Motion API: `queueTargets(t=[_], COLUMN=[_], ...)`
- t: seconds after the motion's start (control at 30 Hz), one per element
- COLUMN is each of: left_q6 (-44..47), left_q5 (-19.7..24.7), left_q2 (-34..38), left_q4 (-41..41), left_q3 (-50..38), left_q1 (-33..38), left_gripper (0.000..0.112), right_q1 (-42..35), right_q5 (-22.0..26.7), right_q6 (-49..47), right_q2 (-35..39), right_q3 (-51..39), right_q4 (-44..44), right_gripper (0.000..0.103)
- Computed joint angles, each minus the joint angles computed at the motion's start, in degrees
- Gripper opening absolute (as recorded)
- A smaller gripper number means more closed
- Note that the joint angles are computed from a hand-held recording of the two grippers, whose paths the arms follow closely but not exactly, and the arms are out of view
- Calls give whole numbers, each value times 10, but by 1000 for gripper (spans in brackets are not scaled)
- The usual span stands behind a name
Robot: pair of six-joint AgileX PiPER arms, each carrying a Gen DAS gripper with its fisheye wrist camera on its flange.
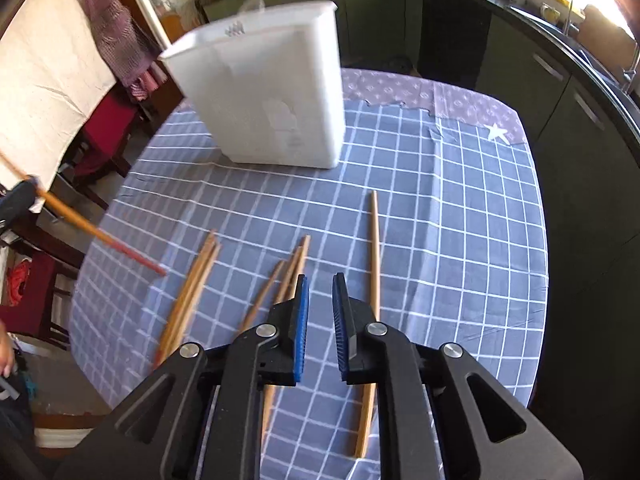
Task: Organize utensils
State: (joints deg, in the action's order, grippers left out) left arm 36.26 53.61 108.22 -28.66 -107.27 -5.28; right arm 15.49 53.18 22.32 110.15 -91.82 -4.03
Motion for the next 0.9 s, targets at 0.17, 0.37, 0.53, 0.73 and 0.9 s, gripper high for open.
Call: queueTargets(t=[0.17,0.37,0.53,0.73,0.9], left_q6=[7,5,7,8,5], left_q5=[7,14,15,16,22], left_q2=[1,7,7,5,11], left_q4=[-4,-6,-4,-4,-4], left_q3=[-5,-13,-12,-8,-19], left_q1=[3,6,4,5,4], left_gripper=[6,6,6,6,6], right_q1=[-34,-44,-52,-58,-46], right_q5=[60,101,109,138,105], right_q6=[-32,-41,-41,-58,-51], right_q2=[101,148,152,176,155], right_q3=[-101,-163,-176,-210,-177], right_q4=[16,22,17,23,19], right_gripper=[12,12,12,12,7])
